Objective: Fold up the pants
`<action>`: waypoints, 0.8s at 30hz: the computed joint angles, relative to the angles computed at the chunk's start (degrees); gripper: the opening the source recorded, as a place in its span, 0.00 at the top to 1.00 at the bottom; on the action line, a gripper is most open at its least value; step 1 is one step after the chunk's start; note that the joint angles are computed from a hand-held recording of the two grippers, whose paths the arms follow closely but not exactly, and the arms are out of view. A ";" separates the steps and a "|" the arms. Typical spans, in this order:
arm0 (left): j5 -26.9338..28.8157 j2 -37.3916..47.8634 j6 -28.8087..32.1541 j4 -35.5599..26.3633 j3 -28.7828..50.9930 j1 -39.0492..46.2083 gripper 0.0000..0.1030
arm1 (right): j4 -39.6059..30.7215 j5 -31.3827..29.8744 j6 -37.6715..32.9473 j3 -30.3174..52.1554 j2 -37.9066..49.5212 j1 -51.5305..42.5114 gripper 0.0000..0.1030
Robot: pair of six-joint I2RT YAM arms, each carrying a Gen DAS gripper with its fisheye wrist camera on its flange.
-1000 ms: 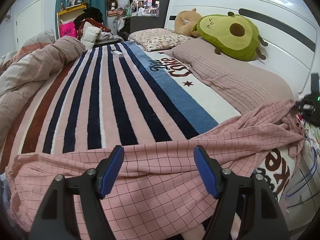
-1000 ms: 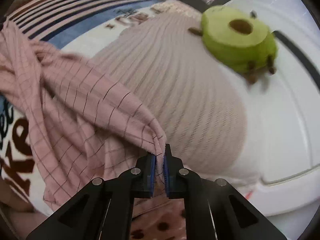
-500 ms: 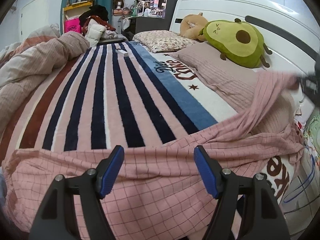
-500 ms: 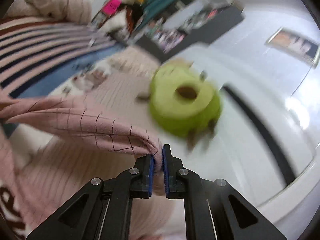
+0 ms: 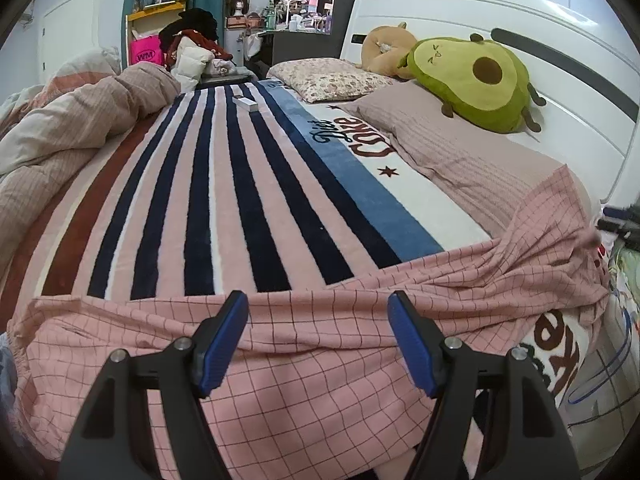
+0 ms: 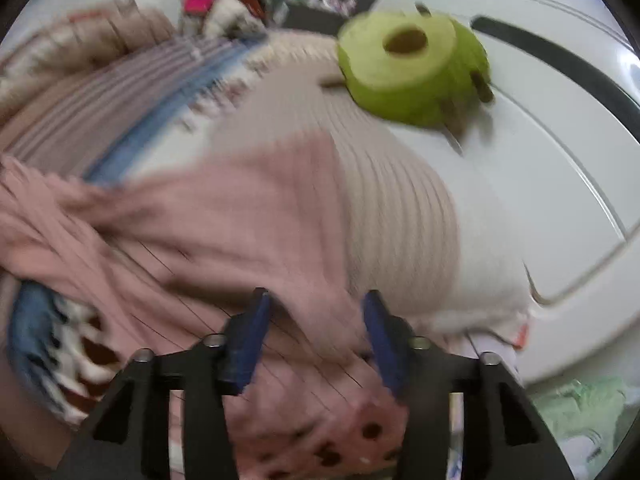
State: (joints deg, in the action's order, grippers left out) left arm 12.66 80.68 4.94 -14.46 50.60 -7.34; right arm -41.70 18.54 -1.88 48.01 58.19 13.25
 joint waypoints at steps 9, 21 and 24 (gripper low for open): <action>0.78 2.31 0.69 0.62 1.00 0.77 0.34 | 4.08 0.60 -9.33 16.28 21.35 -1.01 0.42; -0.79 7.87 -0.12 2.09 4.68 1.58 0.34 | 12.27 -7.08 -5.27 21.91 27.09 -6.98 1.00; -0.38 8.16 -0.45 2.48 5.31 1.64 0.34 | 16.25 -6.36 -5.87 25.61 26.36 -5.84 1.00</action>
State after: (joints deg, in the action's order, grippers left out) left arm 12.28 88.83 4.50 -11.98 55.91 -5.71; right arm -25.45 12.18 -7.75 73.62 84.56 7.41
